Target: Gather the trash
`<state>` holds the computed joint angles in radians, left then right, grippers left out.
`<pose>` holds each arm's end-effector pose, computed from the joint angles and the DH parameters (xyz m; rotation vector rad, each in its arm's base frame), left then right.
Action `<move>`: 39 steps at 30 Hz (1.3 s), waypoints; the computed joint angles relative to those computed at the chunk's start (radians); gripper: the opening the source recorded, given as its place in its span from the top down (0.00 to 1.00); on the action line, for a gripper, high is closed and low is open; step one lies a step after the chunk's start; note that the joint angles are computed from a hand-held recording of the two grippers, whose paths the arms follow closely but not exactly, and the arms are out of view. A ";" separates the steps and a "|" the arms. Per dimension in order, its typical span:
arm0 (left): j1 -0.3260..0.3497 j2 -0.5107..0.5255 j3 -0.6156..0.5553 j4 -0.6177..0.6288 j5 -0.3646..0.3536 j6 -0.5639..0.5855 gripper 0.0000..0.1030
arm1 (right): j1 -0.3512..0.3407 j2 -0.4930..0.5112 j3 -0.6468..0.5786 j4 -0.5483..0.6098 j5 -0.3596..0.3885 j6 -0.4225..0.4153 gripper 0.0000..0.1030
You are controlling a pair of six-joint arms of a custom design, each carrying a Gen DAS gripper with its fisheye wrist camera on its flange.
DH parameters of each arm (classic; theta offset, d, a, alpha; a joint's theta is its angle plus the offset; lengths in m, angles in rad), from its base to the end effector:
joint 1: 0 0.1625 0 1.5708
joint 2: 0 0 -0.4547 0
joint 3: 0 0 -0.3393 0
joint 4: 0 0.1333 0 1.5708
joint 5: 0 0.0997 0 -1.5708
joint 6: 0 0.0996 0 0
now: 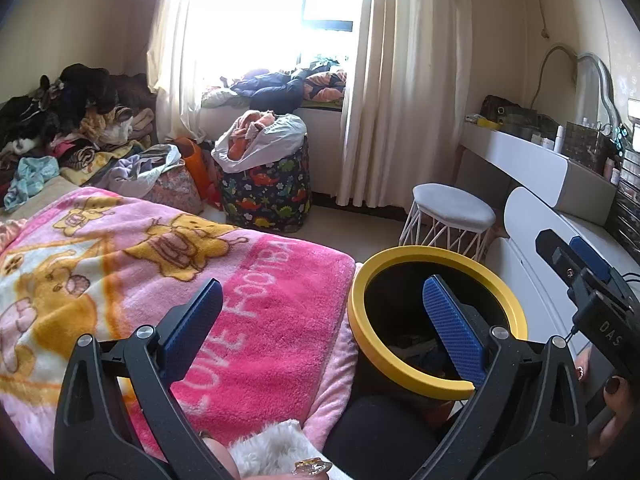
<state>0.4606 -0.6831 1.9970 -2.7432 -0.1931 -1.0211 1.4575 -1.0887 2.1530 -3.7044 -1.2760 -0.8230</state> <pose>-0.3765 -0.4447 0.0884 0.2047 1.9831 -1.3658 0.1039 -0.5220 0.3103 1.0725 -2.2631 1.4855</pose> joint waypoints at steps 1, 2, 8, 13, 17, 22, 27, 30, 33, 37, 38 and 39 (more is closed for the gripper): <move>0.000 0.000 -0.002 0.001 0.000 0.002 0.11 | 0.000 -0.001 0.002 0.000 0.000 0.000 0.06; 0.000 0.001 0.000 -0.007 0.000 0.004 0.11 | 0.000 0.000 0.003 -0.004 -0.001 -0.001 0.06; 0.000 0.005 -0.006 -0.016 0.003 0.016 0.11 | 0.001 0.000 0.000 -0.001 -0.002 0.003 0.06; -0.001 0.005 -0.006 -0.013 0.004 0.012 0.11 | 0.001 0.001 0.005 -0.011 0.000 0.005 0.06; -0.001 0.006 -0.004 -0.015 0.005 0.013 0.11 | 0.004 0.000 0.006 -0.008 -0.006 0.007 0.06; -0.001 0.008 -0.004 -0.028 0.006 0.024 0.11 | 0.005 0.000 0.003 -0.005 -0.007 0.010 0.06; 0.000 0.008 -0.007 -0.029 0.006 0.026 0.11 | 0.006 0.000 0.003 -0.006 -0.011 0.014 0.06; 0.000 0.005 -0.012 -0.019 0.006 0.022 0.11 | 0.005 0.000 0.001 -0.002 -0.010 0.014 0.06; -0.001 0.006 -0.008 -0.022 0.007 0.022 0.11 | 0.005 -0.001 0.000 -0.001 -0.010 0.013 0.06; 0.000 0.007 -0.008 -0.025 0.006 0.024 0.11 | 0.005 0.000 0.000 -0.003 -0.010 0.013 0.06; 0.000 0.003 -0.010 -0.001 0.005 0.007 0.11 | 0.005 -0.001 0.001 -0.001 -0.010 0.014 0.06; 0.001 0.003 -0.014 0.005 0.005 0.005 0.11 | 0.005 -0.001 0.000 -0.001 -0.010 0.015 0.06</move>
